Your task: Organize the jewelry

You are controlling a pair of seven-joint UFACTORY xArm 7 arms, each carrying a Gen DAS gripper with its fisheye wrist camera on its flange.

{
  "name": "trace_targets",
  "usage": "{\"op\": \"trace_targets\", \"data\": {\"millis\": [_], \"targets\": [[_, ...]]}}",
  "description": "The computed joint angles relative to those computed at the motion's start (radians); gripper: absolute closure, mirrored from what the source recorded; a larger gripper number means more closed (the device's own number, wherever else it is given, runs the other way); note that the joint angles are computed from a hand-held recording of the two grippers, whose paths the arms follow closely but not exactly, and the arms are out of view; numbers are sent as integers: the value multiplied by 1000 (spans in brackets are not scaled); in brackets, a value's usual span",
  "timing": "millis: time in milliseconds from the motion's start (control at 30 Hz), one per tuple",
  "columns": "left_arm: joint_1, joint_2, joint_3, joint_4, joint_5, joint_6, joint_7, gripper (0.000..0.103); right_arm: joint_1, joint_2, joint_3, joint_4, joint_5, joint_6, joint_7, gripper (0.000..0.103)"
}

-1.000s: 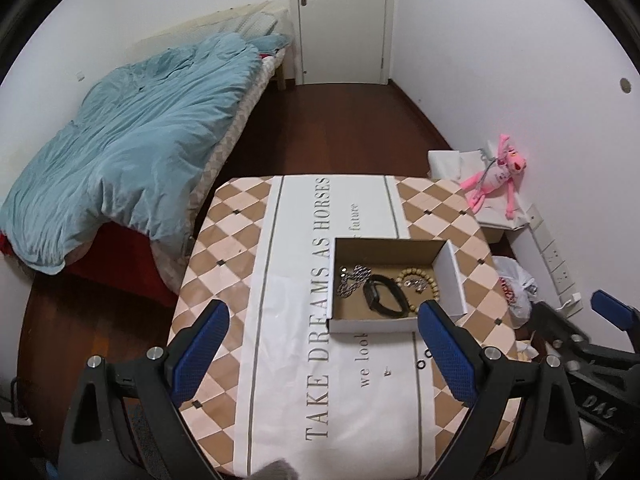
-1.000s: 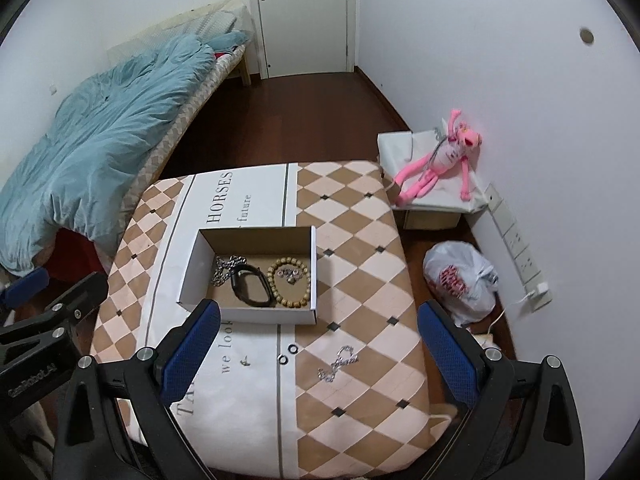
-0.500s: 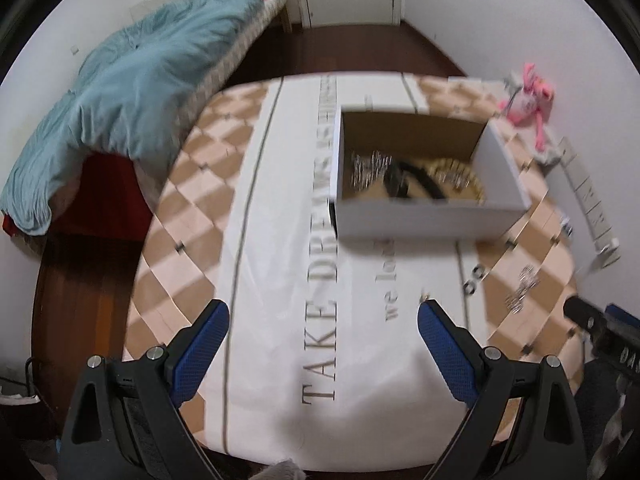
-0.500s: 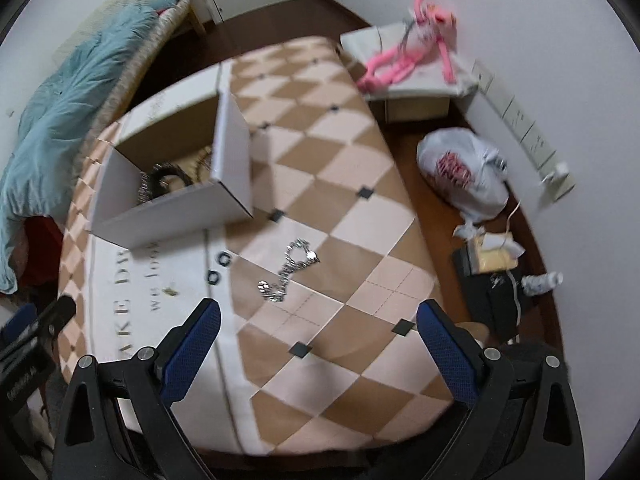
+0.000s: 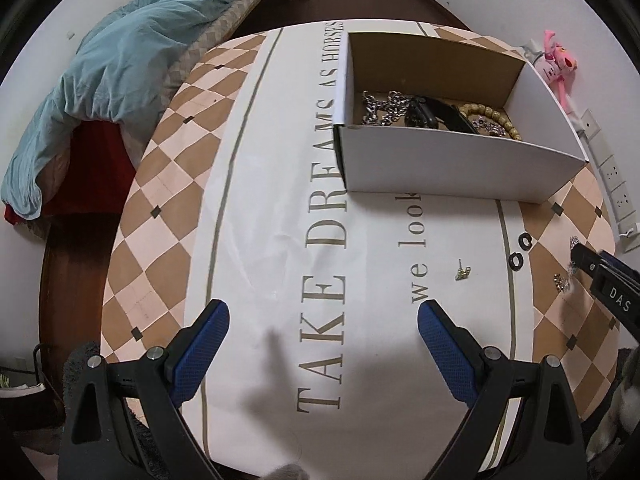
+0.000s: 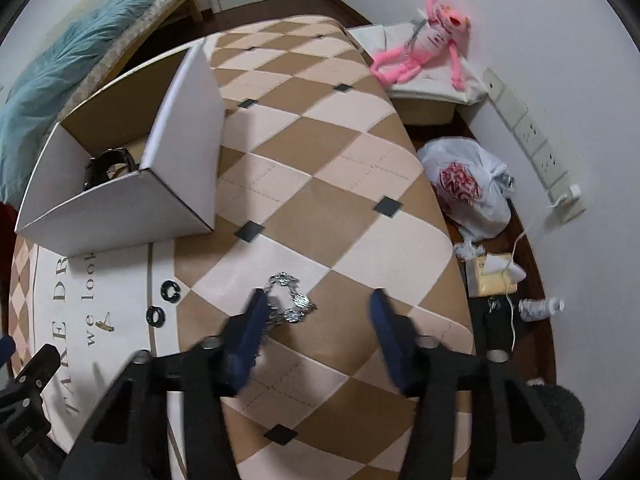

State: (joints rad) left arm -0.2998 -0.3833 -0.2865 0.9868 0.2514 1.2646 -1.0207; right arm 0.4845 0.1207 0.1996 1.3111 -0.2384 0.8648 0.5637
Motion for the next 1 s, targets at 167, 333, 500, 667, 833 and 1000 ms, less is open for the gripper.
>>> {"op": "trace_targets", "data": {"millis": [167, 333, 500, 667, 833, 1000], "targets": [[-8, 25, 11, 8, -17, -54, 27, 7, -24, -60, -1, -57, 79, -51, -37, 99], [-13, 39, 16, 13, -33, -103, 39, 8, -57, -153, -1, -112, 208, -99, -91, 99], [-16, 55, 23, 15, -52, -151, 54, 8, -78, -200, -4, -128, 311, -107, -129, 99], [-15, 92, 30, 24, -58, -197, 68, 16, -87, -191, 3, -123, 304, -96, -121, 99], [-26, 135, 37, 36, -70, -221, 89, 39, -89, -185, 5, -130, 299, -98, -104, 99], [-40, 161, 32, 49, -47, -233, 98, 64, -92, -183, 4, -131, 297, -97, -99, 99]]}}
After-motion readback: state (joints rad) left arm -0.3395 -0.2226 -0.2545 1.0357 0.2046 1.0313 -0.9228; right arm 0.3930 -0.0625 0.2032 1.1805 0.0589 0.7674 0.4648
